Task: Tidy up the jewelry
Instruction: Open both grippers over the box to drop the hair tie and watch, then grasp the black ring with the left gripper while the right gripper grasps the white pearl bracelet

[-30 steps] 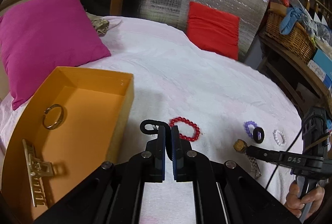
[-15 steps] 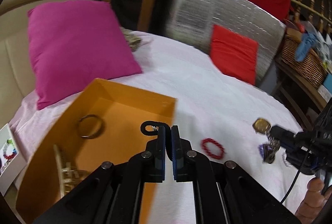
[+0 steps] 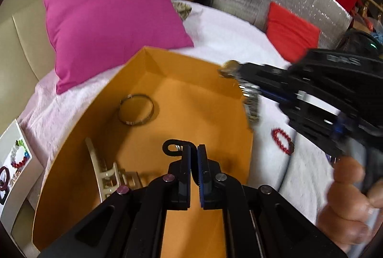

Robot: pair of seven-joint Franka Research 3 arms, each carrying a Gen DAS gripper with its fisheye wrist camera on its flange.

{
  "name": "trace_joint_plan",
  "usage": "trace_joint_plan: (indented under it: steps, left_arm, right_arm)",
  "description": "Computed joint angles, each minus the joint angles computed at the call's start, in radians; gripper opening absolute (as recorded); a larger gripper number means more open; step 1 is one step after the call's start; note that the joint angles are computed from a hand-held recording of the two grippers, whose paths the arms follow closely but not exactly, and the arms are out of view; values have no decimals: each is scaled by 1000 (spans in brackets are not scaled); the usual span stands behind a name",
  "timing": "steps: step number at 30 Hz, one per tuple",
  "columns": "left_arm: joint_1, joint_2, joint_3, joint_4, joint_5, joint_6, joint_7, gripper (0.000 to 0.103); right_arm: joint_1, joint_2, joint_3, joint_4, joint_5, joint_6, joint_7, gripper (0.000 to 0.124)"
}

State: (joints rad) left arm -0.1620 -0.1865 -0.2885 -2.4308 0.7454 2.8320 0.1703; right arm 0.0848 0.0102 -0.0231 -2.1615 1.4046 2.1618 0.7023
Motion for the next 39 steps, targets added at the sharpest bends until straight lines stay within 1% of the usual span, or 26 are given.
trace_joint_plan:
  steps: [1,3,6,7,9,11,13,16,19,22,24,26,27,28,29,30,34,37,39]
  left_arm:
    - [-8,-1,9,-6,-27,6,19,5]
    - [-17,-4,21,-19,-77,10,48,5]
    - [-6,-15,13,-29,-82,8,45,6]
    - [1,-19,5,-28,-69,-3,32,6]
    - [13,-23,-5,-26,-44,-14,6,14]
    - [20,-22,-12,-17,-18,-33,-18,18]
    - [24,-19,-21,-3,18,-54,-44,18]
    - [20,-11,-34,24,88,-80,-88,18]
    - [12,14,-56,72,200,-110,-153,18]
    - [-22,47,-61,124,288,-140,-190,19]
    - [-51,73,-57,156,313,-146,-192,23]
    - [-79,98,-49,185,316,-151,-182,26]
    - [-95,121,-48,209,317,-157,-171,26]
    - [-109,138,-44,227,316,-160,-162,26]
    - [-123,151,-39,241,313,-162,-154,26]
    - [-136,172,-35,261,308,-158,-142,26]
    - [-189,255,-17,339,284,-126,-83,26]
    - [-231,324,-3,403,255,-100,-17,26]
    - [-264,376,7,460,248,-96,26,26]
  right_arm:
    - [8,18,8,11,-4,20,10,7]
    - [12,46,14,22,-10,35,24,7]
    - [14,86,25,44,-28,68,61,11]
    - [11,96,28,50,-28,69,72,11]
    - [-4,108,27,60,-17,40,82,11]
    - [-18,100,25,55,-6,31,76,11]
    - [-27,82,21,48,2,32,48,11]
    - [-54,45,-4,29,-10,5,13,11]
    - [-92,-5,-45,-2,-43,-15,-12,11]
    - [-146,-54,-99,-38,-95,-31,-23,11]
    - [-179,-74,-129,-53,-115,-37,-24,11]
    - [-220,-94,-164,-71,-131,-41,-28,16]
    - [-246,-102,-186,-83,-136,-46,-33,26]
    - [-262,-104,-196,-85,-139,-51,-33,32]
    - [-285,-108,-214,-96,-140,-51,-39,42]
    - [-302,-108,-224,-99,-140,-55,-43,46]
    - [-384,-60,-270,-87,-108,-111,-51,46]
    - [-435,-5,-275,-55,-106,-114,-14,46]
    - [-459,13,-266,-43,-112,-94,0,46]
